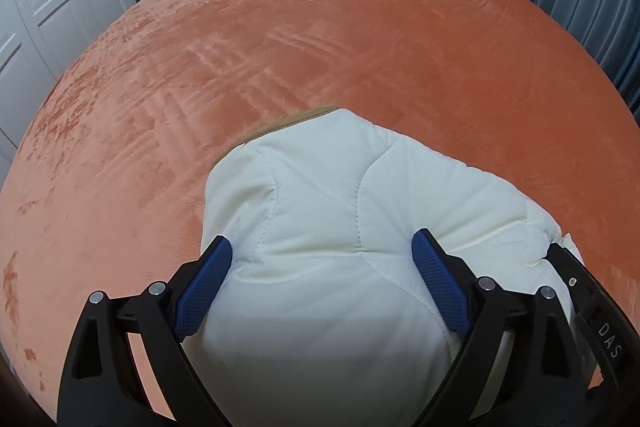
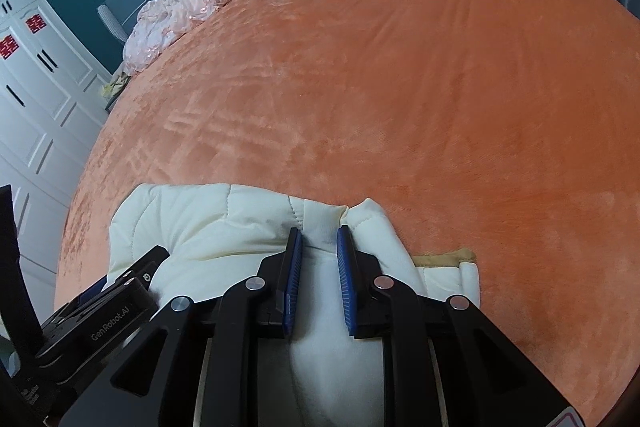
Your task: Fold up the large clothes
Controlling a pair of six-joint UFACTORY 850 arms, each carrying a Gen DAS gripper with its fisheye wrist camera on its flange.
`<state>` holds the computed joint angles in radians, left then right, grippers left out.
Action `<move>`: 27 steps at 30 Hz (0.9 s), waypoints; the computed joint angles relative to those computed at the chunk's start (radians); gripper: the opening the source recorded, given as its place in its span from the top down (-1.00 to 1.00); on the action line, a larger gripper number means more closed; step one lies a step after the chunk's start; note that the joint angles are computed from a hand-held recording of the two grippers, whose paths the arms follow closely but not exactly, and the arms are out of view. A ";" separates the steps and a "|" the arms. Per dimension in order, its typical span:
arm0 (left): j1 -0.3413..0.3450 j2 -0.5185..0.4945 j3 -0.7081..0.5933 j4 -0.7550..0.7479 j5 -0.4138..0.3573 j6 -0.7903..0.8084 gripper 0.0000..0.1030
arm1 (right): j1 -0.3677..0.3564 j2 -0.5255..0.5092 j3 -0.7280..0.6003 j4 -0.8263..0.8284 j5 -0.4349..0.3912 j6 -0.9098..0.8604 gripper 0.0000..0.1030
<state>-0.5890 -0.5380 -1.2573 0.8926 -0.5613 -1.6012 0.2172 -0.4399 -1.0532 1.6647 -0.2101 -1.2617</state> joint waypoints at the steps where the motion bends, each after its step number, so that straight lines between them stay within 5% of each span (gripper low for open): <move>1: 0.001 0.010 0.005 -0.015 0.000 0.016 -0.73 | -0.004 0.029 0.018 -0.029 0.001 0.037 0.70; 4: -0.009 0.077 0.050 -0.054 -0.003 0.060 -0.73 | -0.010 0.155 0.110 0.013 0.024 -0.021 0.55; 10: -0.068 0.220 0.177 -0.080 0.010 0.085 -0.73 | -0.069 0.306 0.248 -0.360 -0.112 0.291 0.51; 25: -0.155 0.251 0.238 -0.116 -0.032 0.062 -0.73 | -0.023 0.292 0.277 -0.671 -0.080 0.602 0.42; 27: -0.159 0.242 0.233 -0.109 -0.041 0.056 -0.74 | -0.012 0.293 0.286 -0.676 -0.049 0.599 0.57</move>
<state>-0.7480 -0.2964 -1.0247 0.7838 -0.6020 -1.5457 0.2051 -0.1473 -0.7668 0.9882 -0.2591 -0.6623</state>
